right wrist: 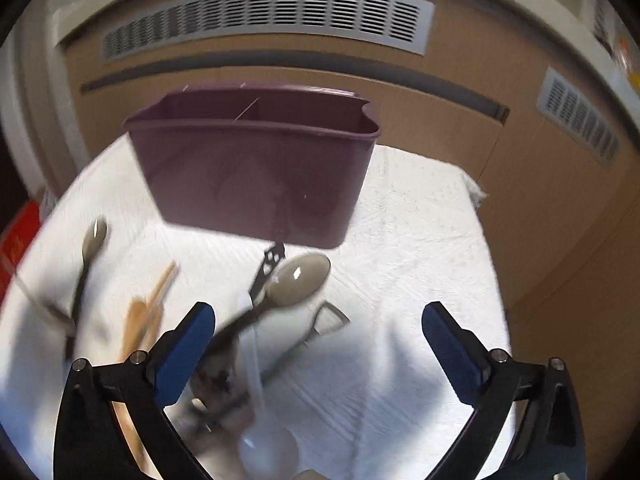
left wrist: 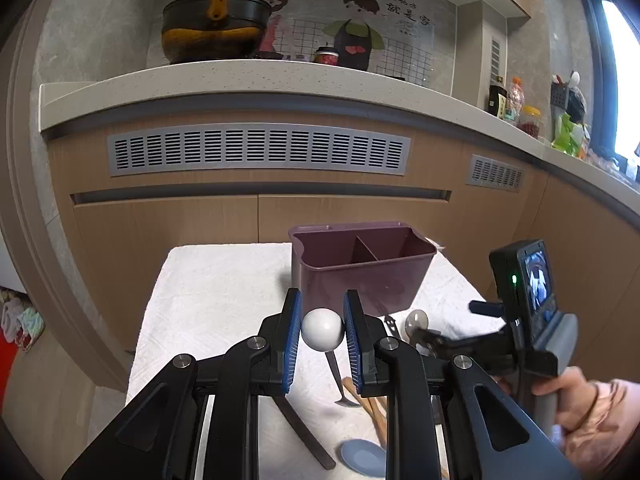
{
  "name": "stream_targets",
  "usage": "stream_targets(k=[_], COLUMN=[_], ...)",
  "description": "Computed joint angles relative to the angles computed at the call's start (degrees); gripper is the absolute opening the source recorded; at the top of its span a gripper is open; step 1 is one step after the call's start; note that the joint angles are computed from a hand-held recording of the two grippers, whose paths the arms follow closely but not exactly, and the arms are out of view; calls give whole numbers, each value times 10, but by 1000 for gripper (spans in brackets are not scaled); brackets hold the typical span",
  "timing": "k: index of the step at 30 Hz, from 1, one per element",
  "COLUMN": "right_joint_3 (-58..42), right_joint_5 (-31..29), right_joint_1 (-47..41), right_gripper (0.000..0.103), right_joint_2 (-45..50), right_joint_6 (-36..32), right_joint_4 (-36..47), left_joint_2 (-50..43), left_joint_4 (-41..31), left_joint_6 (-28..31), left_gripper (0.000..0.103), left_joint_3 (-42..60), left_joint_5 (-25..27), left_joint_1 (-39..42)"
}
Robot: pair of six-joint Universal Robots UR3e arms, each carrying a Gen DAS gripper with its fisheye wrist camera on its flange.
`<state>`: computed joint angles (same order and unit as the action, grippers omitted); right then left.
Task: Organize utensils
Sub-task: 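Carry both held spoons up over the maroon caddy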
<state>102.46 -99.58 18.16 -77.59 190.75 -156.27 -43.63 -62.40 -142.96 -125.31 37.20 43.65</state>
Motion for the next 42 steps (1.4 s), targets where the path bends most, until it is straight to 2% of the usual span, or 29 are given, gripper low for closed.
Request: stream_targets(k=[1, 3, 5, 7, 9, 11, 12, 16, 18, 20, 24, 27, 30, 32, 36, 38, 42], right_joint_3=[-11, -77, -132, -174, -202, -188, -175, -68, -4, 34, 71, 70, 19, -39, -191, -257, -343], right_joint_5=[4, -33, -53, -52, -35, -33, -21, -6, 20, 31, 10, 36, 50, 27, -5, -8, -4], right_joint_1=[-2, 17, 31, 35, 29, 29, 27, 28, 22, 20, 33, 9, -13, 0, 2, -6, -17], right_gripper=[102, 102, 94, 68, 60, 30, 28, 28, 28, 27, 27, 27, 27, 27, 27, 27, 27], right_joint_2=[13, 61, 105, 138, 156, 144, 129, 37, -26, -75, -143, -177, -180, -159, -78, -32, 49], right_joint_6=[21, 53, 63, 71, 74, 63, 49, -9, -37, -56, -78, -87, -114, -126, -152, -157, -160], right_joint_4=[-3, 47, 88, 126, 159, 147, 143, 49, 9, -6, -15, -22, -36, -43, -38, -29, -20], left_joint_2=[-2, -10, -16, -20, -22, -21, -20, -8, -2, 5, 9, -16, -85, -146, -294, -360, -476], left_joint_4=[1, 14, 28, 32, 26, 22, 19, -3, -9, -15, -14, 12, 108, 183, 347, 390, 406], left_joint_6=[2, -2, -7, -7, -2, 4, 6, 16, 15, 13, -6, -43, -112, -164, -256, -280, -302], left_gripper=[22, 22, 22, 22, 22, 22, 22, 22, 22, 22, 22, 22, 22, 22, 22, 22, 22], left_joint_3=[-3, -9, -15, -20, -21, -23, -23, -23, -21, -20, -5, 33, 95, 149, 265, 317, 413], left_joint_5=[-4, -7, -6, -6, -6, -2, 0, 1, 3, 4, 7, 5, 13, 24, 108, 141, 178], left_joint_1=[4, 7, 8, 10, 12, 13, 13, 15, 12, 8, -11, -38, -86, -122, -218, -250, -294])
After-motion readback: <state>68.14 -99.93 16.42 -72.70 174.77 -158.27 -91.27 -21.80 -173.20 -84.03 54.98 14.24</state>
